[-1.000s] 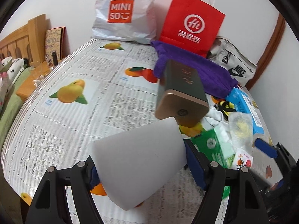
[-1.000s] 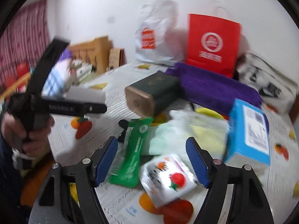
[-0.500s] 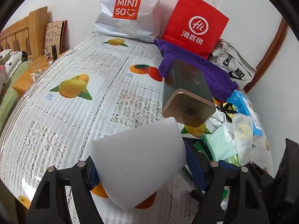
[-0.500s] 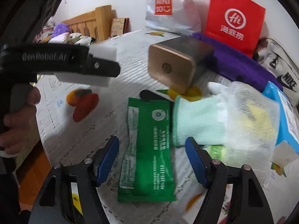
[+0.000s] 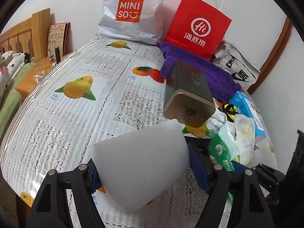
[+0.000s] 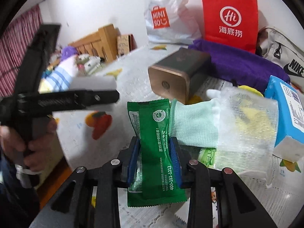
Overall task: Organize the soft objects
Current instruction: 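Carry the sponge in the left gripper while the right carries the packet to the purple towel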
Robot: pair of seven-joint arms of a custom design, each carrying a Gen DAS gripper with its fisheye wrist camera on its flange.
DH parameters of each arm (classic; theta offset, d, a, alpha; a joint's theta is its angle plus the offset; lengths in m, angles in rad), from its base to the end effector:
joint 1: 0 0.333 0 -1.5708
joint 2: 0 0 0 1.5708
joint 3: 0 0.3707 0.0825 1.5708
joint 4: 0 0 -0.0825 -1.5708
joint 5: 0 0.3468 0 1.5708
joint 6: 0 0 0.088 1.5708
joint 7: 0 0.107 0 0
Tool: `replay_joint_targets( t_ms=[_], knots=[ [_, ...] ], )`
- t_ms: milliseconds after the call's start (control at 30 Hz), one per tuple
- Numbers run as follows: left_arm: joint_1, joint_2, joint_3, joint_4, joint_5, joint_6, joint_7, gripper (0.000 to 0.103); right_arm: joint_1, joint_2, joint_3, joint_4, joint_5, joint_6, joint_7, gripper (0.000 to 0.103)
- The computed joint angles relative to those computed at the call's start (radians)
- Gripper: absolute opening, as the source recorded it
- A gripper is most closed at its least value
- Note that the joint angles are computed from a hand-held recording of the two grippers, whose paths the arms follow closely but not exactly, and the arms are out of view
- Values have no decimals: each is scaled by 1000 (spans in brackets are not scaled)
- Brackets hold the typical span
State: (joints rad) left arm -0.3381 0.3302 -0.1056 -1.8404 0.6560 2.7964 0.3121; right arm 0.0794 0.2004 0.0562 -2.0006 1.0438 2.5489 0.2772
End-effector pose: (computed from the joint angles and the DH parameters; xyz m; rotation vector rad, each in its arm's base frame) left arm 0.5873 -0.3006 0.4881 -2.1378 1.6071 -0.8767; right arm 0.5951 0.0675 0.4663 -2.1105 1.0749 -0.1879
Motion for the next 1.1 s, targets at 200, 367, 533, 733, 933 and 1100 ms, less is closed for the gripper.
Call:
replay_joint_targets(
  t_ms=[200,367,533,733,933,1100],
  knots=[
    [-21,8,-3,42,11,-37,9,76,-16,-27,-15,-4,8,-38,2,33],
    [-31,19,-9,78,13,-63,20,76,-47,-48,-37,-9,73,-42,-22,33],
    [-46,37,-18,129,8,-108,50,76,-68,-56,-62,-5,92,13,-12,33],
    [-57,63,-25,199,-13,-178,94,76,-105,-33,-87,2,41,94,54,33],
    [-63,95,-24,271,-38,-234,128,76,-157,-1,-96,12,-11,117,118,33],
    [-62,137,-28,352,-73,-278,179,76,-196,20,-90,43,-14,108,145,33]
  ],
)
